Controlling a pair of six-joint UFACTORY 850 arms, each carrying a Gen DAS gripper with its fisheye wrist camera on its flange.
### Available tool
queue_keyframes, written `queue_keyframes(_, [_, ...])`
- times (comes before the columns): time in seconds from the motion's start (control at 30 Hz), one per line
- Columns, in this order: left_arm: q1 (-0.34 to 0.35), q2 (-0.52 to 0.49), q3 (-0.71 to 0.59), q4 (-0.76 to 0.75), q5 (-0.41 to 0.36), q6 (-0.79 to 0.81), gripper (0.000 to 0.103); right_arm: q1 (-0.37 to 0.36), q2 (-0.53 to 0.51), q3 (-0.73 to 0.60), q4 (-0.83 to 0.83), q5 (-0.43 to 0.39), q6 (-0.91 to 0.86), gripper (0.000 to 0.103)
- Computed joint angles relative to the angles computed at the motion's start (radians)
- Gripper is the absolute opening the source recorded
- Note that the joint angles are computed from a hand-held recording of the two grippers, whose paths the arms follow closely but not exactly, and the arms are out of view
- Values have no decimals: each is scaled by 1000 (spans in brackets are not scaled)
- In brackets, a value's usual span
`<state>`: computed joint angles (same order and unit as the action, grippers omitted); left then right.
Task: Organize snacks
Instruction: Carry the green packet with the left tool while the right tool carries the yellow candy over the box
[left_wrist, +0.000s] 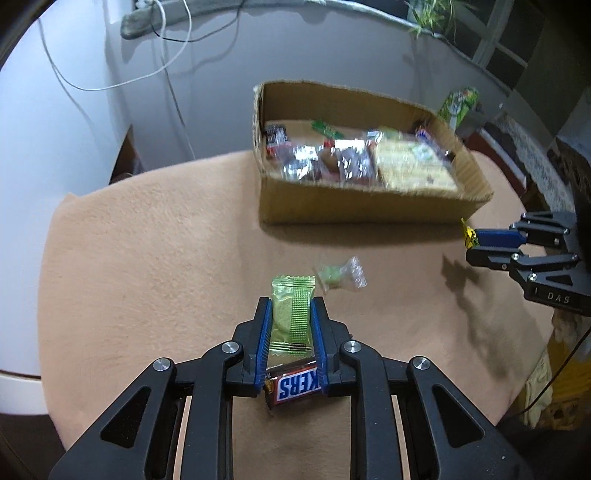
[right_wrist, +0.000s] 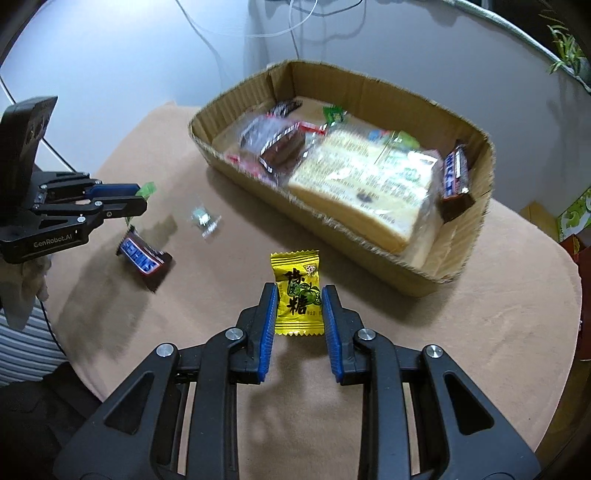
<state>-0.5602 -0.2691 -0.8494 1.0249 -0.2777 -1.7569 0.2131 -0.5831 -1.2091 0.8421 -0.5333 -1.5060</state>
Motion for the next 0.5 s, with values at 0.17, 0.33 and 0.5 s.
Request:
queue_keyframes(0.17, [-6,12,-9,54,-25,-55,19,-11,28,4,51,-12,-28,25])
queue_keyframes(0.33, [1,21,-30,80,-40,-69,19,-24,52,-2,90,-24,-46,25])
queue_keyframes(0.5, [9,25,-57,118,-55,-91,19,-33,64,-29,121,-40,-47,25])
